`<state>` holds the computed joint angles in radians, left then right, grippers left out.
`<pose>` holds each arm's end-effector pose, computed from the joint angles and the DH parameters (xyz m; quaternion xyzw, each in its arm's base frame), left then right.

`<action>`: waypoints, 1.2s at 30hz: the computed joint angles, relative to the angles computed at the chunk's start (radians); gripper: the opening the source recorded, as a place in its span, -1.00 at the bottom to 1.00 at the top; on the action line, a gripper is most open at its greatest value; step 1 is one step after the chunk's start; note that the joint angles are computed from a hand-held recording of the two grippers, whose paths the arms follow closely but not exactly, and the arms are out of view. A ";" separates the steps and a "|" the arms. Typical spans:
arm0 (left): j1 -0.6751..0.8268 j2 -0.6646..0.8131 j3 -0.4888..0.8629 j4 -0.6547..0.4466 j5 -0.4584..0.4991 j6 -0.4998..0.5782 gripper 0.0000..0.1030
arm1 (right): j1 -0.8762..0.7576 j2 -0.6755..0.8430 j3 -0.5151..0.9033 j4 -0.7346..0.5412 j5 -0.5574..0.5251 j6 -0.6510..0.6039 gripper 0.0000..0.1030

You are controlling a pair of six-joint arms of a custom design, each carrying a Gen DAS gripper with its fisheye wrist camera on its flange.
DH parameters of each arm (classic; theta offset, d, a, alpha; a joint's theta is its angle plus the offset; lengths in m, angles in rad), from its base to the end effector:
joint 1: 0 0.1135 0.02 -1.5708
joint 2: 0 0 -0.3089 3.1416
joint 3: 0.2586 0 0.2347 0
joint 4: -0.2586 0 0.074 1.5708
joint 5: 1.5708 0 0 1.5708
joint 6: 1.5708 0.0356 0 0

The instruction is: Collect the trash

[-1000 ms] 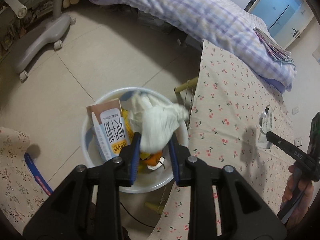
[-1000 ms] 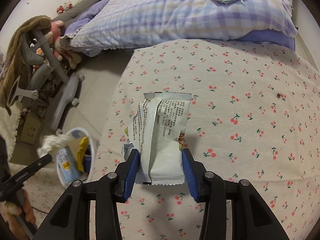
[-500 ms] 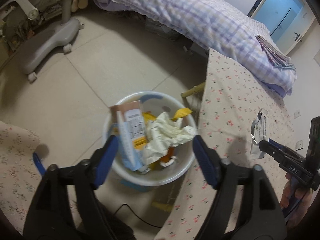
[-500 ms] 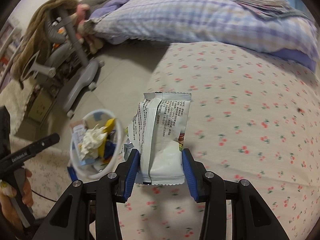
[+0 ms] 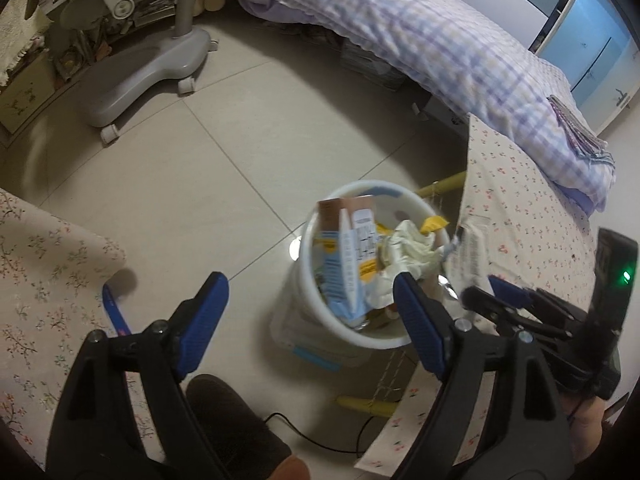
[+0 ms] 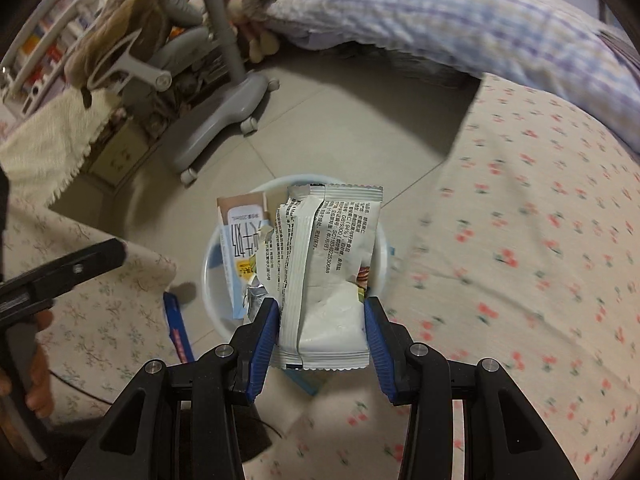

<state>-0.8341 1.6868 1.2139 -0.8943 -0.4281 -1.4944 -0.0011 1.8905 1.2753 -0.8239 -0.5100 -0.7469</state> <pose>0.2169 -0.2172 0.2662 -0.3356 0.9126 -0.0076 0.2334 0.3508 0.0170 0.2207 -0.3672 0.8932 0.2110 0.1512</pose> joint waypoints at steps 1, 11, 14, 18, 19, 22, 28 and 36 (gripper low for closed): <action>-0.002 -0.003 -0.005 -0.004 -0.001 -0.005 0.64 | 0.019 0.004 -0.010 0.021 0.013 0.015 -0.13; -0.003 -0.052 -0.056 0.018 0.005 -0.047 0.64 | 0.152 0.056 -0.107 0.234 0.182 0.116 -0.13; -0.005 -0.055 -0.065 0.034 0.012 -0.045 0.64 | 0.149 0.065 -0.105 0.236 0.167 0.118 -0.12; -0.011 -0.047 -0.052 0.024 0.006 -0.044 0.64 | 0.122 0.071 -0.065 0.172 0.133 0.129 0.26; -0.013 -0.048 -0.052 0.022 0.004 -0.044 0.65 | 0.115 0.066 -0.060 0.167 0.125 0.132 0.32; -0.017 -0.045 -0.048 0.014 0.001 -0.049 0.71 | 0.088 0.045 -0.045 0.139 0.100 0.121 0.34; -0.038 -0.026 -0.030 -0.009 -0.006 -0.071 0.85 | 0.018 0.009 0.013 0.071 0.075 0.083 0.34; -0.119 0.028 0.045 -0.067 -0.051 -0.125 0.91 | -0.171 -0.025 0.125 -0.101 0.015 -0.021 0.35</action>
